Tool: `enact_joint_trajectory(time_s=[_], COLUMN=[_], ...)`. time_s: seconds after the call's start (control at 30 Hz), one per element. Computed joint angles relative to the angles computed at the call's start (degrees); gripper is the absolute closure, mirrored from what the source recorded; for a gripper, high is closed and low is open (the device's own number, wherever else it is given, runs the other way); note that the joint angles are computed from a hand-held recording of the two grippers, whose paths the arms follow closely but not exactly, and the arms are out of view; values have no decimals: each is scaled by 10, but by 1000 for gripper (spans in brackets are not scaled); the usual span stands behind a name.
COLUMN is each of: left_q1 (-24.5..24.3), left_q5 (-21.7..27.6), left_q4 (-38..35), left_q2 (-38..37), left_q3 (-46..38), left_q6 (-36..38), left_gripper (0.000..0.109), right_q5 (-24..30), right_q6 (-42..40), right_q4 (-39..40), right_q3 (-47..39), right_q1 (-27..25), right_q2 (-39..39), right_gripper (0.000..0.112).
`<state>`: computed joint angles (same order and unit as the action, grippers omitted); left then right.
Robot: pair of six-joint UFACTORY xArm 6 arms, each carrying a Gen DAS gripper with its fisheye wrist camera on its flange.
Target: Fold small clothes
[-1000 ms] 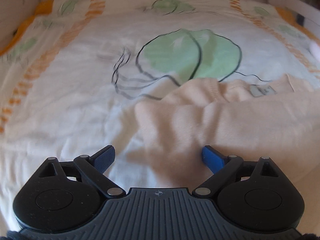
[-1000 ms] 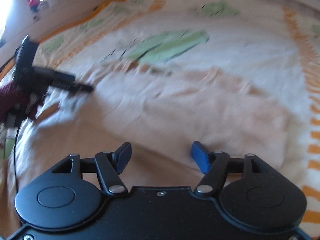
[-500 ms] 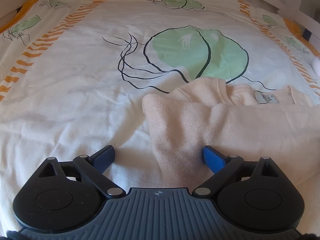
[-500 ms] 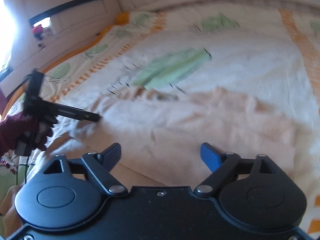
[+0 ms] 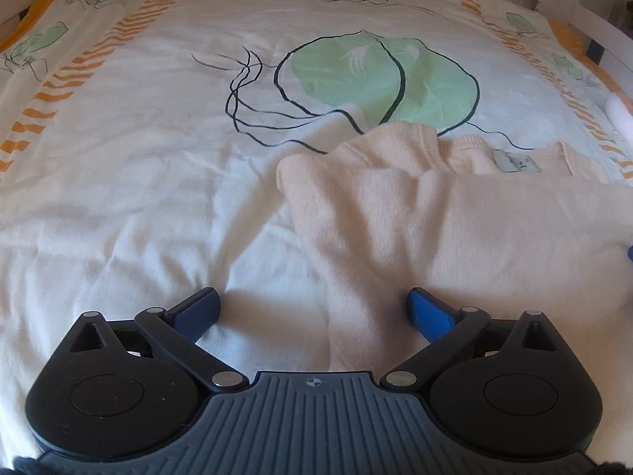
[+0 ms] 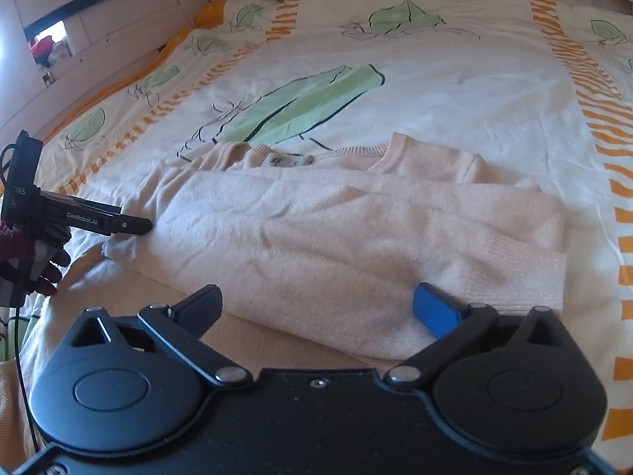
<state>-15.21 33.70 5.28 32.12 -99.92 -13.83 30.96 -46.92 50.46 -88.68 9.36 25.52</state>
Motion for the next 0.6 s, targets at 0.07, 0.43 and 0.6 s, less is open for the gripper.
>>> enact_joint_trajectory(time_s=[0.07,0.43,0.6], left_q1=[3,16,13], left_q5=[-10,-52,-63], left_q4=[-14,-53,-62], left_q2=[-7,-38,-44], left_q3=[14,68,81], left_q6=[14,7,29], left_gripper=[6,6,6], right_q5=[7,-65,-101], right_q6=[5,-11,24], right_q4=[-2,-55,-141], right_q3=[0,44,68], right_q1=[-2,26,40], right_q2=[1,-15,-26], right_gripper=[10,9,9])
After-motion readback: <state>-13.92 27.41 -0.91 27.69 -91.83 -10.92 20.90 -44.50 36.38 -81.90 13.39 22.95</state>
